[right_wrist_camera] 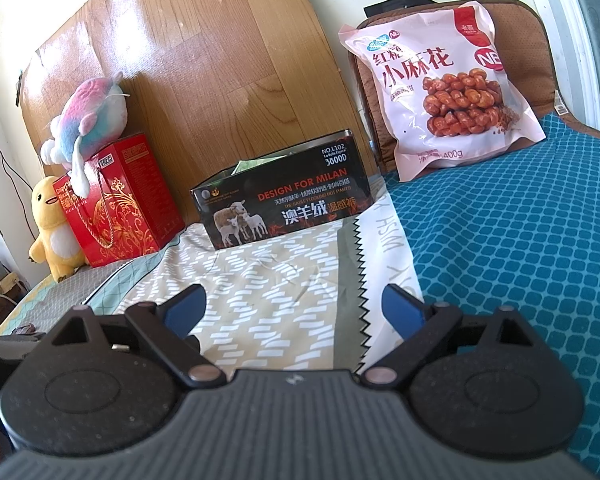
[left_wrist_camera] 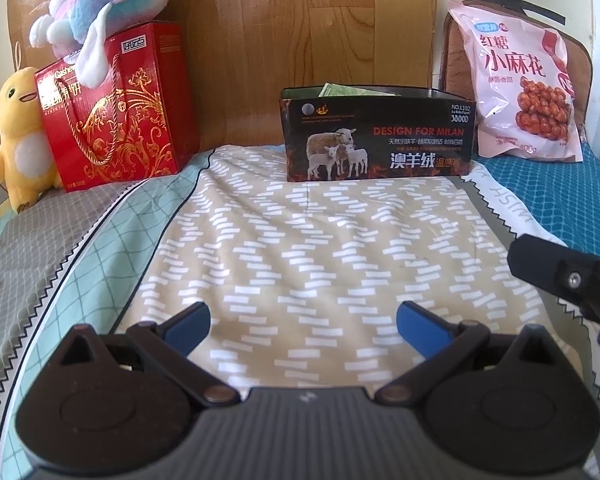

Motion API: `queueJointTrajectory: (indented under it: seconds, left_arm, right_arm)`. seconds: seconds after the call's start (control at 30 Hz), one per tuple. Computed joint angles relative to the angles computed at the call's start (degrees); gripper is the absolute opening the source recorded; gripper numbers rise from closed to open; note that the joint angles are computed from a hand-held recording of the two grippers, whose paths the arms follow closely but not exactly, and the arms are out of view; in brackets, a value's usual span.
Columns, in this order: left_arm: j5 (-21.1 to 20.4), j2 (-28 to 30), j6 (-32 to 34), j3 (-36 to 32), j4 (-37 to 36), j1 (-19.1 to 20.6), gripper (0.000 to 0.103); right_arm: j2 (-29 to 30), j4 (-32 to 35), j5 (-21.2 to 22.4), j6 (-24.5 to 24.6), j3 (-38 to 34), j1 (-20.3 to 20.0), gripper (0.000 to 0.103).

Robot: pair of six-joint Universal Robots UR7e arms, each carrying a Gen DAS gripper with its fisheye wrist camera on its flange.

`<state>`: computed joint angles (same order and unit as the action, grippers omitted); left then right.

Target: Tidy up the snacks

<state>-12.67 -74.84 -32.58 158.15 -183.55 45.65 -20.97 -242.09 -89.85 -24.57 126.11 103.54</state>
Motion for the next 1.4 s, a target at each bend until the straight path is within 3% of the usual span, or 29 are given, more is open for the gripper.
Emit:
queueJointTrajectory:
  seconds: [0.2, 0.37, 0.83, 0.97, 1.3, 1.4]
  left_arm:
    - [-0.12, 0.85, 1.63, 0.79, -4.45, -0.45, 0.103]
    - [1.26, -1.97, -4.80, 1.07, 4.88, -1.15, 0.103]
    - [3.55, -5.10, -12.24, 0.81, 15.55, -1.66, 0.103]
    - [3.71, -7.48, -16.92, -0.11, 23.60, -1.25, 0.103]
    - [4.28, -9.03, -21.10, -0.72, 29.72, -1.10, 0.103]
    - [4.67, -9.90, -23.81, -1.18, 34.43, -1.24, 0.103]
  right_arm:
    - [-0.02, 0.03, 0.02, -0.01, 0.00, -0.01, 0.096]
    - [-0.03, 0.04, 0.03, -0.01, 0.01, -0.03, 0.096]
    - [-0.06, 0.11, 0.08, -0.03, 0.00, -0.05, 0.096]
    - [-0.11, 0.16, 0.15, -0.07, 0.01, -0.11, 0.096]
    - [-0.08, 0.17, 0.10, -0.03, -0.01, -0.05, 0.096]
    - [-0.08, 0.17, 0.09, -0.03, -0.01, -0.05, 0.096]
